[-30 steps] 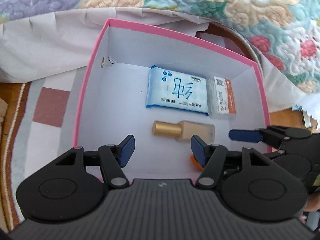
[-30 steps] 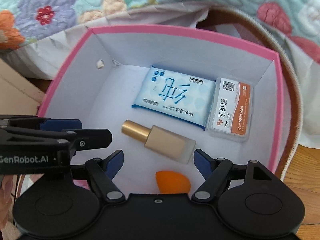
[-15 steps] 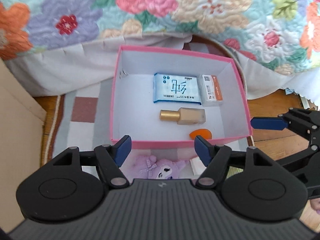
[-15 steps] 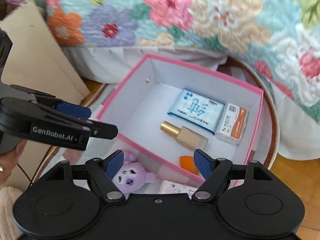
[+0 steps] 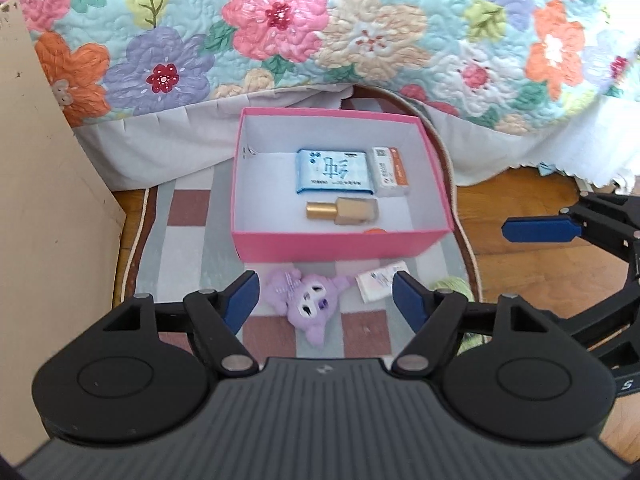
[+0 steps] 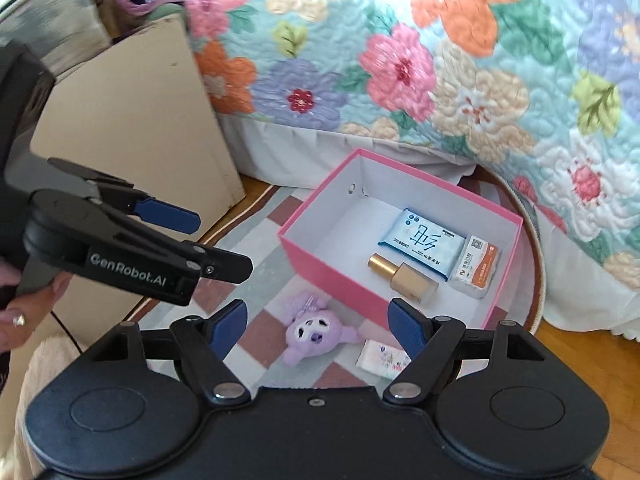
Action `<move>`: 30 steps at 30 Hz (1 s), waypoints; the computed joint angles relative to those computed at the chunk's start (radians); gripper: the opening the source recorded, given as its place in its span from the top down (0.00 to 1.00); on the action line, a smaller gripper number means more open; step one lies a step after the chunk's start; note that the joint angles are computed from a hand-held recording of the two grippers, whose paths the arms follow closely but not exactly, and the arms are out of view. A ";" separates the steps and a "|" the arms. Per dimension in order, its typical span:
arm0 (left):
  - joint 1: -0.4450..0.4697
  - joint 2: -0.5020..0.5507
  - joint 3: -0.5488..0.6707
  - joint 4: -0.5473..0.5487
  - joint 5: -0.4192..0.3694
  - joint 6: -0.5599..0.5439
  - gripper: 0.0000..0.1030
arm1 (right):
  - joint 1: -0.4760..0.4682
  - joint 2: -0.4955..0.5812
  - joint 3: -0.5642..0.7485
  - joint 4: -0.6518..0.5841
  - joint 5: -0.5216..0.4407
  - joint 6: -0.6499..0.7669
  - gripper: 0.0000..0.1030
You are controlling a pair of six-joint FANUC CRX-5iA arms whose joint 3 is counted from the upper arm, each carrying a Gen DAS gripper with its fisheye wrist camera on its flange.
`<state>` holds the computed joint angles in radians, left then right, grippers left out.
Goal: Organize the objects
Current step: 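Open the left gripper and withdraw it from the pink box, then move the left gripper down onto the green yarn ball and close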
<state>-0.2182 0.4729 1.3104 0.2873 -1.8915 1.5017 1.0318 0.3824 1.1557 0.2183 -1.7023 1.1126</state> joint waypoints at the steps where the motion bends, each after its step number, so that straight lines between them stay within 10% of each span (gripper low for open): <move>1: -0.006 -0.025 -0.025 -0.009 0.005 -0.005 0.29 | 0.012 -0.022 -0.025 0.004 0.007 0.001 0.21; 19: -0.092 -0.362 -0.535 -0.041 0.149 -0.018 0.21 | 0.123 -0.416 -0.614 0.019 0.198 -0.039 0.16; 30: -0.149 -0.394 -0.751 -0.015 0.306 0.052 0.15 | 0.127 -0.586 -1.008 0.115 0.423 -0.166 0.10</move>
